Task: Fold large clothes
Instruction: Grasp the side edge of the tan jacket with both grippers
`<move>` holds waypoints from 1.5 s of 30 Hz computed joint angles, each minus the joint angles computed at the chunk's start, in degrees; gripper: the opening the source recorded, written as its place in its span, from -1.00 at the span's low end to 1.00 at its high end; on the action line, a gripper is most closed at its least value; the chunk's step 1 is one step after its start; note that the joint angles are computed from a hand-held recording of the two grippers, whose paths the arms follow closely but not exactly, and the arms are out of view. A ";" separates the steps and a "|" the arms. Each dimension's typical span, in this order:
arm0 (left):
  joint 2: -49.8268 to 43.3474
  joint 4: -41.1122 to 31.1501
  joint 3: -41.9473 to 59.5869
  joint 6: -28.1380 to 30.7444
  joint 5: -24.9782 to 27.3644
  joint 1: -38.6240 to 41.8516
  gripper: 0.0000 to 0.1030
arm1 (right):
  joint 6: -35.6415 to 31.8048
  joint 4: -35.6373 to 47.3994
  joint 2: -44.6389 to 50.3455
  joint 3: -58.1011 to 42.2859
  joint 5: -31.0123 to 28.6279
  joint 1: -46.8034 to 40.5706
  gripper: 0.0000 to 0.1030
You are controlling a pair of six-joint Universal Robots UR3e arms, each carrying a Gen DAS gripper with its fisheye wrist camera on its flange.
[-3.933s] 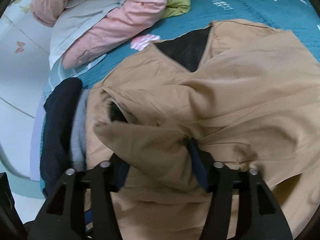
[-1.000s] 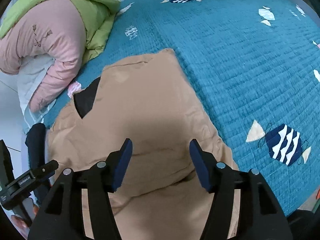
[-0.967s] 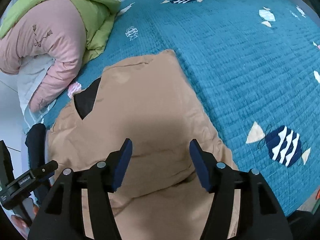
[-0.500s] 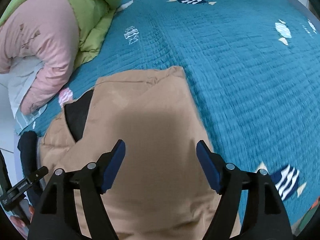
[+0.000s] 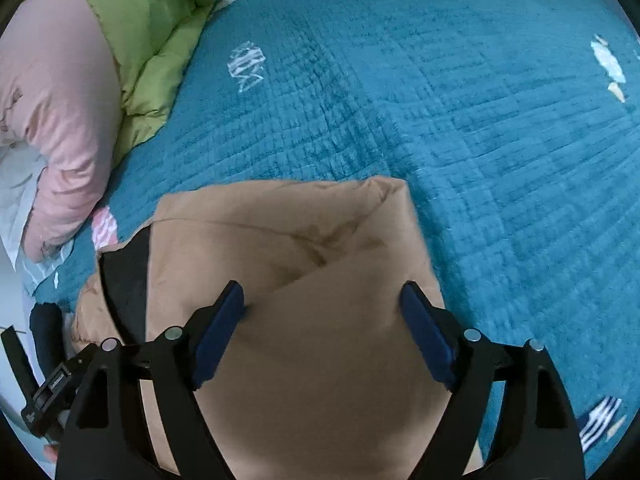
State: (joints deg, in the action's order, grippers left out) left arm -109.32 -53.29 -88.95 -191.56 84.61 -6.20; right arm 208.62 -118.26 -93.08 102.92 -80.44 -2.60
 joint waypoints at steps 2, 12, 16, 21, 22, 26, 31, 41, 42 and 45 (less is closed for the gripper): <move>-0.74 1.24 0.24 -1.29 1.27 -0.39 0.71 | -0.57 -0.04 1.60 -1.13 -2.30 1.40 0.44; 1.66 -4.82 2.89 2.97 4.41 0.44 -0.48 | 0.02 0.36 -7.86 4.40 -4.20 -1.24 -0.79; 4.14 -6.67 3.71 4.59 4.82 0.30 -0.68 | -0.69 2.91 -9.28 2.25 -5.20 0.08 -0.80; 2.69 -11.84 8.41 6.71 5.49 0.33 -0.27 | -3.60 9.17 -5.81 -3.41 -3.90 -0.77 0.23; 1.26 -13.67 10.23 6.86 5.43 0.67 0.45 | -3.49 8.12 -5.90 -2.56 -4.10 -1.16 0.27; -0.99 -8.98 9.28 4.03 8.37 -0.47 0.86 | -6.80 7.25 0.10 -2.49 -1.83 -3.91 0.27; -6.97 -6.31 11.52 7.19 9.71 -3.52 0.50 | -8.19 -0.93 3.69 -0.85 -3.59 -1.86 0.00; 1.99 -0.43 3.76 8.90 11.10 -3.22 -0.55 | -8.90 -4.51 -0.56 -0.41 -8.28 3.11 -0.65; 2.34 -0.36 3.60 9.24 12.57 -4.30 -0.59 | -8.22 -3.97 -0.57 -0.95 -8.96 4.09 -0.66; 3.91 -2.40 4.66 8.48 13.06 -4.99 -0.62 | -7.70 -2.18 -3.92 -0.86 -6.59 2.31 -0.67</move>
